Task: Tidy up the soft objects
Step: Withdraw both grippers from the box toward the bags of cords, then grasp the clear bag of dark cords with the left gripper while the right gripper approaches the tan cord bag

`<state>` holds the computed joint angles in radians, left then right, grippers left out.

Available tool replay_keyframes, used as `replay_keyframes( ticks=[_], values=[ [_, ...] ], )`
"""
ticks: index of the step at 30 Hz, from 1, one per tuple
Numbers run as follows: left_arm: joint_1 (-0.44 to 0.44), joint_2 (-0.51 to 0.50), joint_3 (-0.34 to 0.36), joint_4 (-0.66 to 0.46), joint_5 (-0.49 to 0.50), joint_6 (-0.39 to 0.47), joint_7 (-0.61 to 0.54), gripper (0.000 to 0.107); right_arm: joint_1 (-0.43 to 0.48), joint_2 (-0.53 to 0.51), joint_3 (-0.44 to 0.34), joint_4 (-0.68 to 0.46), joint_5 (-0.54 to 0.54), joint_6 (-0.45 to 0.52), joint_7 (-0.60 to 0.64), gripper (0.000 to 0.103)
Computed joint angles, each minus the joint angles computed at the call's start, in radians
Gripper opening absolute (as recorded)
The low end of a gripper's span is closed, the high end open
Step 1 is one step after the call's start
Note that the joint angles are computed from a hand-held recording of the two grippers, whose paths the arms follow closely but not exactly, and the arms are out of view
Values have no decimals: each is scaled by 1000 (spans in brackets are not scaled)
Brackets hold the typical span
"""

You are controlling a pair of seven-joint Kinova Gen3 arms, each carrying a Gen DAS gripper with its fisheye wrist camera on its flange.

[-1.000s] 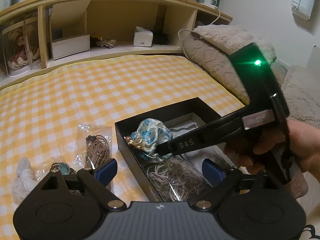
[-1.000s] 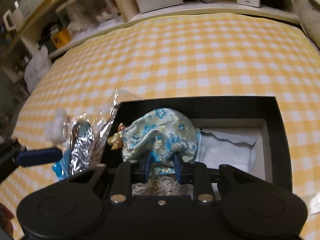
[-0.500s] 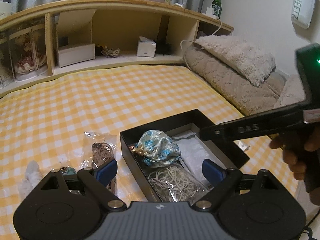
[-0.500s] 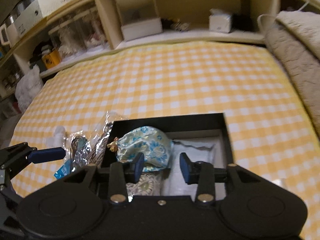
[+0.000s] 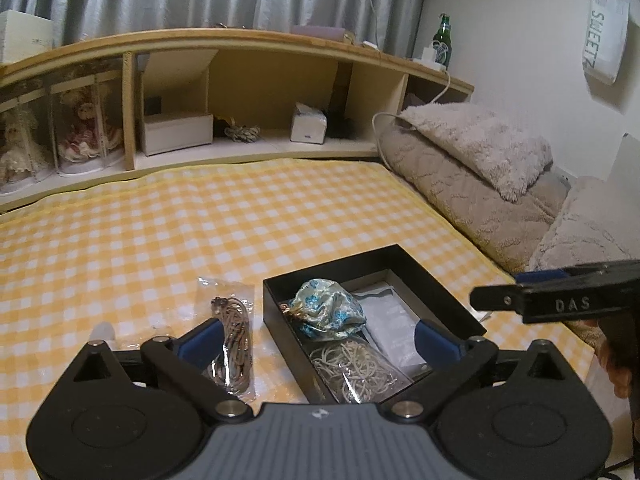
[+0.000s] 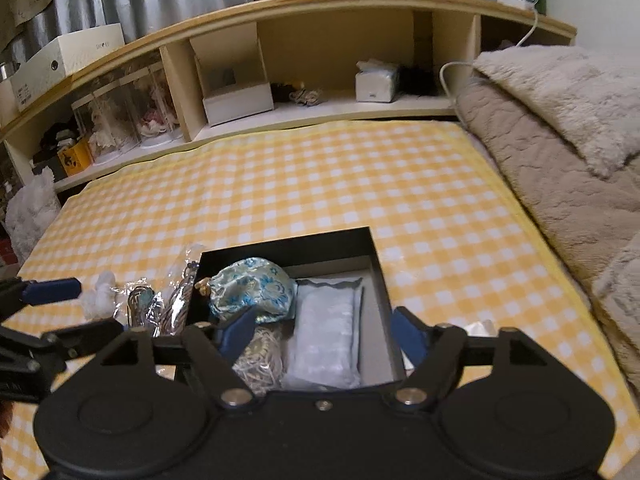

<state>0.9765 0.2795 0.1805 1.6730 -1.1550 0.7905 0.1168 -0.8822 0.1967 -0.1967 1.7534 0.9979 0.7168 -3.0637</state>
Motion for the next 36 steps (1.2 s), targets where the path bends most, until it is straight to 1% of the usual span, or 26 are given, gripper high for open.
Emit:
replay_keyframes(
  ticks=[2, 4, 5, 6, 10, 14, 18, 21, 25, 29, 32, 34, 36],
  values=[
    [12, -10, 1, 11, -14, 14, 21, 103, -25, -10, -5, 14, 31, 34, -37, 86],
    [14, -24, 8, 25, -24, 20, 38, 103, -45, -18, -17, 30, 72, 66, -76, 93],
    [13, -33, 14, 35, -28, 17, 46, 103, -51, -23, -24, 39, 92, 74, -96, 99],
    [11, -39, 20, 41, -31, 16, 49, 103, -60, -30, -31, 54, 120, 83, -131, 102],
    [21, -53, 46, 56, -52, 62, 61, 103, -80, -46, -68, 81, 186, 138, -245, 103],
    [17, -71, 67, 75, -61, 87, 76, 103, -95, -41, -96, 79, 204, 198, -283, 103],
    [3, -99, 81, 105, -81, 112, 126, 103, -118, -25, -106, 74, 236, 240, -331, 103],
    [-16, -122, 95, 130, -93, 135, 163, 103, -127, -10, -106, 69, 254, 236, -339, 103],
    [-46, -140, 114, 149, -87, 175, 182, 103, -146, 20, -101, 51, 284, 218, -353, 103],
    [-85, -165, 126, 172, -63, 166, 187, 103, -168, 57, -89, 29, 320, 185, -353, 103],
    [-111, -177, 134, 178, -42, 164, 176, 103, -181, 82, -79, 21, 359, 129, -348, 103],
    [-123, -178, 136, 181, -37, 172, 191, 103, -192, 103, -71, 18, 405, 92, -361, 103],
    [-139, -187, 133, 197, -37, 151, 224, 103, -205, 127, -65, 0, 428, 74, -351, 102]
  ],
)
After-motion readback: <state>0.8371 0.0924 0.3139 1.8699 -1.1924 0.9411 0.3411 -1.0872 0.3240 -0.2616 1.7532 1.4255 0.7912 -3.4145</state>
